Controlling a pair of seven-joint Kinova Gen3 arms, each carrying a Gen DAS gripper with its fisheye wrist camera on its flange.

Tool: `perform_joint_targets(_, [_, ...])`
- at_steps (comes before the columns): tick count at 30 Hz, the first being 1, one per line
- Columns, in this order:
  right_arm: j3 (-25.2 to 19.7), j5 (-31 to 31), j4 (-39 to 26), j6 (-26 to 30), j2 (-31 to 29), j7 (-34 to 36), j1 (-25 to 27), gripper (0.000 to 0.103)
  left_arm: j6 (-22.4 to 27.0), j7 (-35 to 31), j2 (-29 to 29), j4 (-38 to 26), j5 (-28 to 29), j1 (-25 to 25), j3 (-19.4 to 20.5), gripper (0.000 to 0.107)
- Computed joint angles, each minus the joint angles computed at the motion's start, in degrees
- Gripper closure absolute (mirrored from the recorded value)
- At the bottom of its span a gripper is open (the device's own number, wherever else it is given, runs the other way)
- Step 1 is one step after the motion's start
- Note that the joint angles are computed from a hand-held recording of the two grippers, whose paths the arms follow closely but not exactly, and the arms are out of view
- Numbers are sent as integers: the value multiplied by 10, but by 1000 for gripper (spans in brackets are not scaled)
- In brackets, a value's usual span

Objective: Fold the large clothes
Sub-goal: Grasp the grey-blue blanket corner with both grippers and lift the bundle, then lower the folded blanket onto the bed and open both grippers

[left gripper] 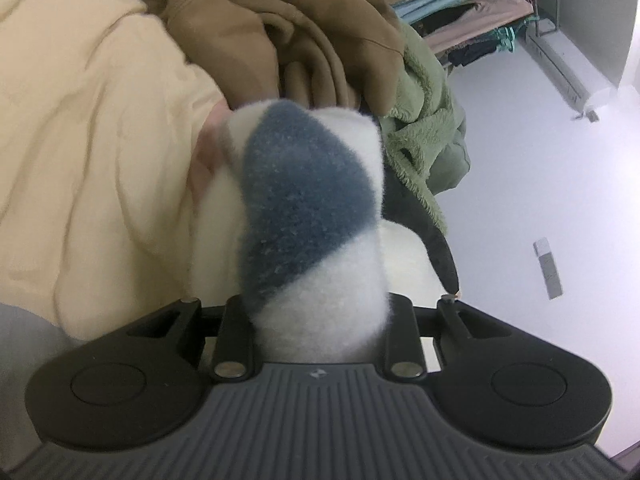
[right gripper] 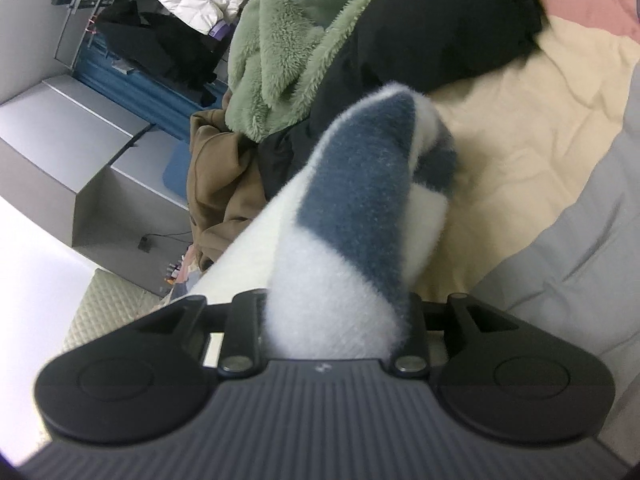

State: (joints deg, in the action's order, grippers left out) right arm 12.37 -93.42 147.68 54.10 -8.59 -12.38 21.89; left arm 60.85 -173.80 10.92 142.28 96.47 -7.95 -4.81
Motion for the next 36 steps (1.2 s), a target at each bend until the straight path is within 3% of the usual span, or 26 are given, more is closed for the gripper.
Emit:
perform_joint_targets(2, [-34,25,-11,-22,-22,-45,23,60,-15,38,-38,-3,-31,-4,-3,60])
perform_joint_targets(3, [-61,42,-22,-22,-23,-68,50,53,-34,61,-54,-8,-43,1,-3,46])
perform_joint_targets(4, [-88,57,-29,-30,-34,-91,72,44,-43,85,-75,-11,-64,-4,-1,38])
perform_joint_targets(6, [-141,101,-44,-43,-64,-138,125,42,-74,131,-118,-20,-103,-16,18,37])
perform_joint_targets(8, [-189,143,-54,-46,-110,-185,178,42,-113,178,-170,-29,-141,-59,69,36])
perform_joint_targets(12, [-234,237,-83,11,-216,-278,284,41,-116,271,-277,-54,-234,-148,143,36])
perform_joint_targets(15, [-241,306,-128,81,-295,-347,347,41,-77,337,-356,-84,-304,-189,159,36])
perform_joint_targets(17, [-233,330,-153,121,-335,-378,371,41,-52,383,-399,-108,-351,-172,132,36])
perform_joint_targets(20, [-186,334,-176,155,-376,-394,343,42,-40,448,-453,-146,-417,-98,78,36])
perform_joint_targets(26, [-146,342,-259,209,-458,-463,308,42,-30,588,-552,-222,-541,-2,64,36])
perform_joint_targets(29, [-154,375,-306,196,-492,-522,257,42,-18,658,-594,-257,-595,31,75,35])
perform_joint_targets(36, [-159,396,-355,229,-567,-580,237,41,10,757,-669,-291,-668,91,90,35])
